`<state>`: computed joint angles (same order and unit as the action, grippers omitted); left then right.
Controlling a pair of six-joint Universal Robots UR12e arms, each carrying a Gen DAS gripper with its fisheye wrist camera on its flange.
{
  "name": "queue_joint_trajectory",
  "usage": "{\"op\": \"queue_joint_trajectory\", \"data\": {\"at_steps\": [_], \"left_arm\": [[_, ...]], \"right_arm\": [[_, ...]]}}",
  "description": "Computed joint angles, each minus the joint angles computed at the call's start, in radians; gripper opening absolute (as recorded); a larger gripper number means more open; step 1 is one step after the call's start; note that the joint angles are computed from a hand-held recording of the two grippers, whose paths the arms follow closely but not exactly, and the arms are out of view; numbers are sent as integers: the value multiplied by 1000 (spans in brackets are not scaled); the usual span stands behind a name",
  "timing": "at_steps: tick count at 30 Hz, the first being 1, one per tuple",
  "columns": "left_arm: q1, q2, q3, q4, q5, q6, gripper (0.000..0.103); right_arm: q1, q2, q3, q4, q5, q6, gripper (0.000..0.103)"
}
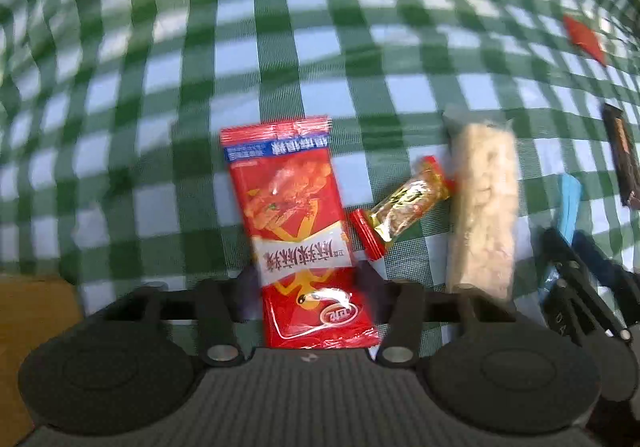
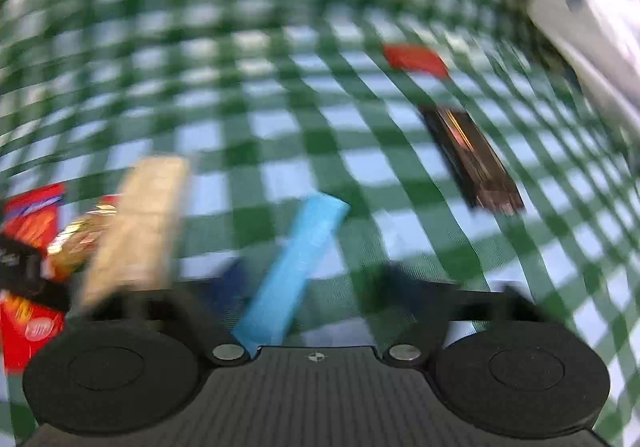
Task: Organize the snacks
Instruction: 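Grasp the red packet with the left tool while the right tool grasps the blue tube, then carry the red packet and blue tube into the box and open both tools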
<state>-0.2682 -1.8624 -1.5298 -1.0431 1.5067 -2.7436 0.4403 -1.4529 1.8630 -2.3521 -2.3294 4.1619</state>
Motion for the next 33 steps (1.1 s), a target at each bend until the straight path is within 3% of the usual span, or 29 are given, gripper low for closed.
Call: {"op": "queue_joint_trajectory", "data": {"at_steps": [2, 4, 6, 12, 18, 23, 27, 33], "left_arm": [[12, 6, 6, -33, -17, -4, 41], [25, 26, 0, -50, -15, -6, 34], [51, 68, -30, -35, -50, 23, 8], [148, 185, -91, -75, -198, 105, 8], [229, 290, -109, -123, -309, 168, 8], [324, 373, -120, -107, -397, 181, 8], [399, 415, -127, -60, -392, 194, 8], [539, 445, -125, -69, -390, 251, 8]], "right_arm": [[11, 4, -6, 19, -14, -11, 15], [17, -11, -8, 50, 3, 40, 12], [36, -33, -6, 71, -14, 106, 11], [162, -66, -47, 145, -163, 193, 11], [262, -60, -126, 250, -215, 329, 11], [330, -11, -207, 176, -242, 243, 11], [374, 43, -289, 84, -247, 143, 11], [411, 142, -425, -34, -190, -50, 12]]}}
